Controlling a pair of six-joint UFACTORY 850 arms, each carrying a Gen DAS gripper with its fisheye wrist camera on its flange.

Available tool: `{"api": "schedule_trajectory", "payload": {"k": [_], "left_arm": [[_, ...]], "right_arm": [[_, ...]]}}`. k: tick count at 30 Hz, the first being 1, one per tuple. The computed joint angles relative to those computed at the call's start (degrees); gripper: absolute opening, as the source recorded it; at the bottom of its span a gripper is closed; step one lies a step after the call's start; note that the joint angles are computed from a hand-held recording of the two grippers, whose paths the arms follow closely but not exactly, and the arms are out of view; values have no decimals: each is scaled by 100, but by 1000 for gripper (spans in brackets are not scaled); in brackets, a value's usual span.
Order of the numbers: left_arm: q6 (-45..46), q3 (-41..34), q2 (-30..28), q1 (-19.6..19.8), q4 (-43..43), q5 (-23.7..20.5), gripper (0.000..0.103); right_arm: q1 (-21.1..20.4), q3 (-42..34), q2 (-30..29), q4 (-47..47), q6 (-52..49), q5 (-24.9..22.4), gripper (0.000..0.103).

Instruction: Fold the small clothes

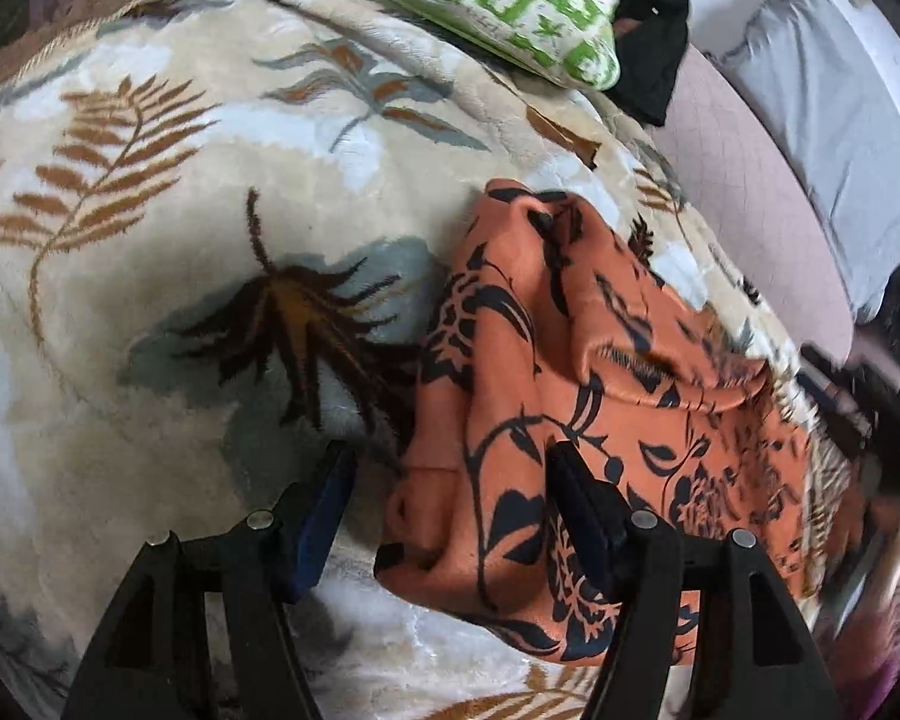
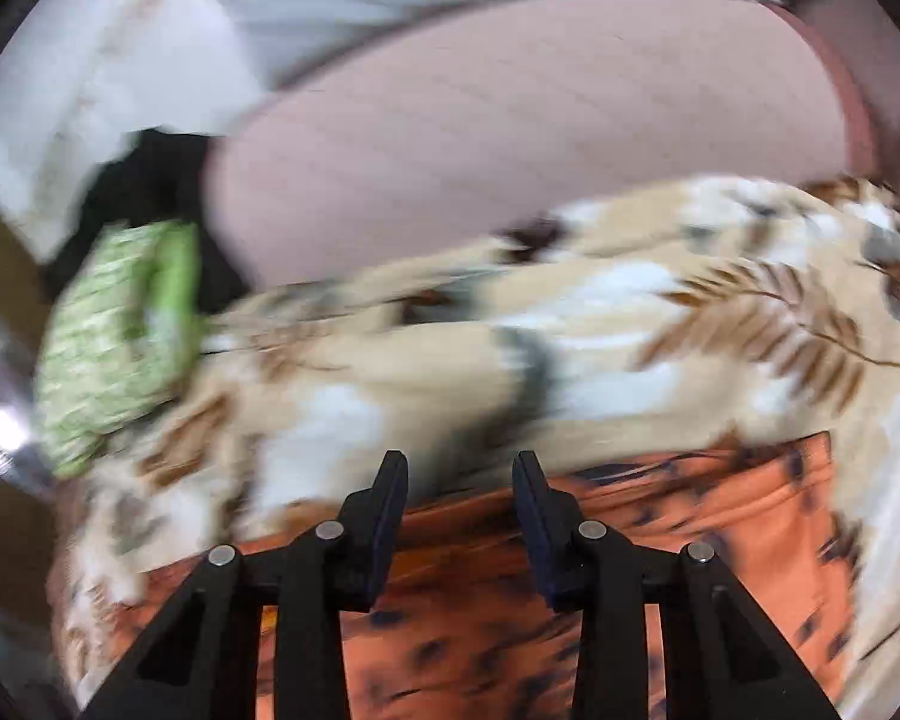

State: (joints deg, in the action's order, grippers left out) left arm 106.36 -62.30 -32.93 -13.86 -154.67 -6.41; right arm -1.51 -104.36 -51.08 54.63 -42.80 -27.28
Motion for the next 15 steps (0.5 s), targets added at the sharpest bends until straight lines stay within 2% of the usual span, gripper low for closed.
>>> {"api": "schedule_trajectory", "payload": {"k": [3,6,9,11,15], "left_arm": [[251,119,102,21,-435,-73,68],[1139,220,200,27,-1336,-49,68],[609,266,214,60,-687,-14,68],[212,288,192,103,-169,-116,68],[-88,329,206,153,322,-228,68]], "right_arm": [[204,803,495,627,-1243,-854,40],[551,1716,984,800,-2066,-1138,40],[1041,1961,968,294,-1813,-1118,40],[1413,1619,696,-271,-1346,-625,40],[1643,91,-216,-440,-315,-378,40]]}}
